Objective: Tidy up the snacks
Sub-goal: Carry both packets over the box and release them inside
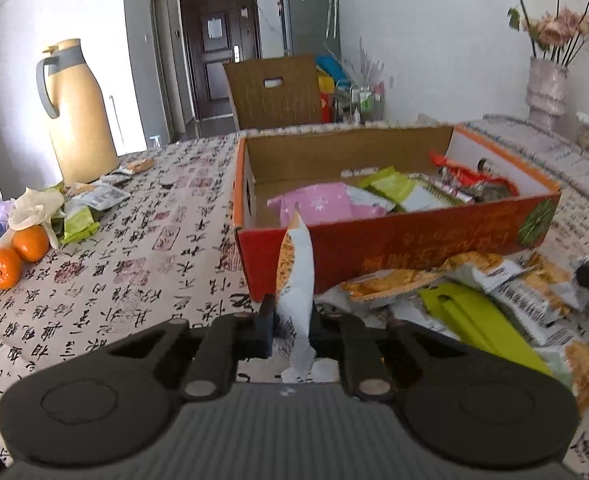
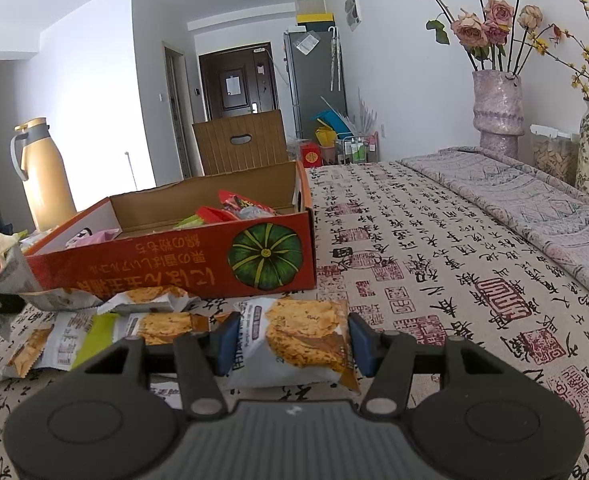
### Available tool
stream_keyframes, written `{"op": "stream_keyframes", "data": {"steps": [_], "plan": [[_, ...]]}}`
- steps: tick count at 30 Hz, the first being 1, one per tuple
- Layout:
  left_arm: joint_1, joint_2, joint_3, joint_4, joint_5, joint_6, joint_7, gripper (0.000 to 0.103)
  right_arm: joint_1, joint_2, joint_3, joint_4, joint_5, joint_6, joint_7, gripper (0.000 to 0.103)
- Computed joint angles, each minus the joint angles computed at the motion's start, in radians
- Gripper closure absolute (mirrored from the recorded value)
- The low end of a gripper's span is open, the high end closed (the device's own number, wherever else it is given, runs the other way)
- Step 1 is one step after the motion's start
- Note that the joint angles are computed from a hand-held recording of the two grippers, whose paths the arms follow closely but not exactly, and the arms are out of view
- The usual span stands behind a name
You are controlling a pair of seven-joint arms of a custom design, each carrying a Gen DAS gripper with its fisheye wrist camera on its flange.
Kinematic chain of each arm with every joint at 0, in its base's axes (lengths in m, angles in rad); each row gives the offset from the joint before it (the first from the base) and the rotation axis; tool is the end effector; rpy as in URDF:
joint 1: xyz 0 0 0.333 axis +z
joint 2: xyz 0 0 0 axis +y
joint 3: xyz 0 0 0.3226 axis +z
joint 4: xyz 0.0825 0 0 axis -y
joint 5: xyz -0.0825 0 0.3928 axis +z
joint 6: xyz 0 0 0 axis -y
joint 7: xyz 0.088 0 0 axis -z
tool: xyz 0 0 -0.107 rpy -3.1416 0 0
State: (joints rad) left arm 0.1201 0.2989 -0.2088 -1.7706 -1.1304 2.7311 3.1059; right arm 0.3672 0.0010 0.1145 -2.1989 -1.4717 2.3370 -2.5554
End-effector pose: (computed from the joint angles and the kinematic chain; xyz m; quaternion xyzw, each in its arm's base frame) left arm 0.6834 -0.0126 0.4539 -0.3848 0.7951 -0.4017 0.2418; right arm 0.5031 0.2449 0.4088 -0.3920 0.7611 -0.4169 0.3055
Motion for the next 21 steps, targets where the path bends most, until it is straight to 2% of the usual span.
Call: {"op": "stream_keyframes", "data": {"steps": [6, 11, 21], "plan": [[0.02, -0.051, 0.002, -0.017, -0.105, -0.066, 0.044, 0.09, 0.005, -0.001, 0.003, 0.005, 0.007, -0.015, -0.019, 0.048], [0.012, -0.073, 0.015, -0.014, -0.169, -0.114, 0.052, 0.09, 0.01, -0.017, 0.01, 0.01, -0.014, -0.034, -0.015, 0.048], [-0.023, -0.074, 0.018, 0.018, -0.225, -0.14, 0.033, 0.09, 0.007, 0.002, 0.007, 0.092, -0.098, -0.042, -0.039, 0.048]]}}
